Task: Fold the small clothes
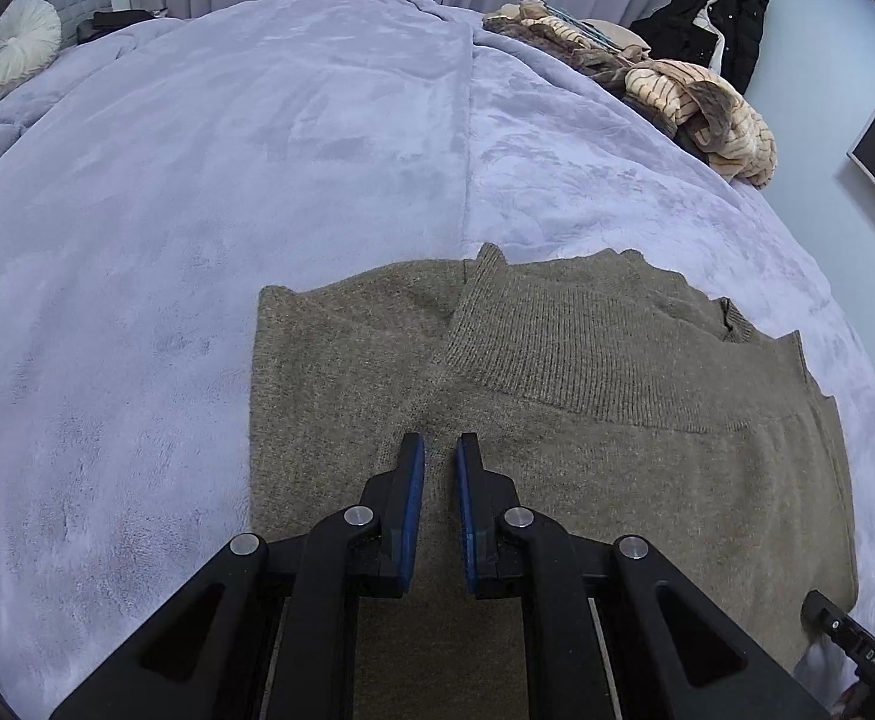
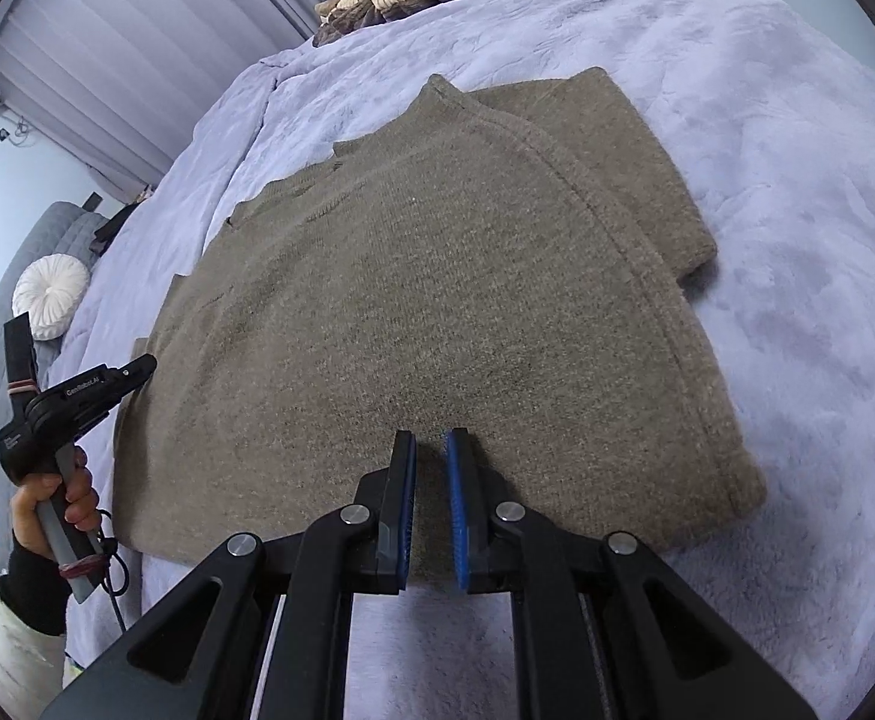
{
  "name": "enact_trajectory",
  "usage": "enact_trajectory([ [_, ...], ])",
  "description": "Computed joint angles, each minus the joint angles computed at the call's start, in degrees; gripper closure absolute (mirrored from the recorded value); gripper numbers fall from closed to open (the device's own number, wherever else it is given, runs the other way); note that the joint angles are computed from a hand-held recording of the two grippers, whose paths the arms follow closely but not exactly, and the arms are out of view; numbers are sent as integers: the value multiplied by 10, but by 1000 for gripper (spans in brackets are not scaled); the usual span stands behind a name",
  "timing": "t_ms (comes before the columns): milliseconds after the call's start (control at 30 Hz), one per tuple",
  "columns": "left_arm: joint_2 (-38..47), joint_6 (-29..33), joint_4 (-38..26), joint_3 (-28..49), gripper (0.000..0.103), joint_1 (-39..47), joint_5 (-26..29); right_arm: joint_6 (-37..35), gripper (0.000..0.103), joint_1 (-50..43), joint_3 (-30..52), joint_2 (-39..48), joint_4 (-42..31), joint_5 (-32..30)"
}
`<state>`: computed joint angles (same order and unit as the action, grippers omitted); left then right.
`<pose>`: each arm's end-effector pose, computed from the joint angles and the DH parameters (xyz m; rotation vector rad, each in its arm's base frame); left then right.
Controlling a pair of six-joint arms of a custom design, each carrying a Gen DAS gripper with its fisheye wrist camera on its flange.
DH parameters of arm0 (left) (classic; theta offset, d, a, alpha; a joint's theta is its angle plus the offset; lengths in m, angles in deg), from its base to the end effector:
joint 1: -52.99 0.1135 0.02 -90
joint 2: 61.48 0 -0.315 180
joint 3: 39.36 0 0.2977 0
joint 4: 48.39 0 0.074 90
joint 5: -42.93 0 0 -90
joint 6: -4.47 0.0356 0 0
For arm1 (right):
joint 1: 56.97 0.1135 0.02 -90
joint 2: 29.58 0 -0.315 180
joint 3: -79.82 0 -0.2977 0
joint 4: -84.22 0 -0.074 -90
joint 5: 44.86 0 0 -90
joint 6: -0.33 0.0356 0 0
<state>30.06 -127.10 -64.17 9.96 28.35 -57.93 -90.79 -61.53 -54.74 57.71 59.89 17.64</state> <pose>0.2815 -0.1218 0.1359 -0.4470 2.5282 -0.1976 0.2700 -0.0050 0.1329 -0.0570 2.6431 0.6177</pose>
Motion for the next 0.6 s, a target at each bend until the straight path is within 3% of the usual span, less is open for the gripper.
enact_trajectory([
  [400, -127, -62, -105, -39, 90, -76, -70, -19, 90, -16, -18, -52, -39, -15],
  [600, -172, -133, -153, -57, 90, -145, -102, -29, 80, -15, -40, -99, -65, -23],
])
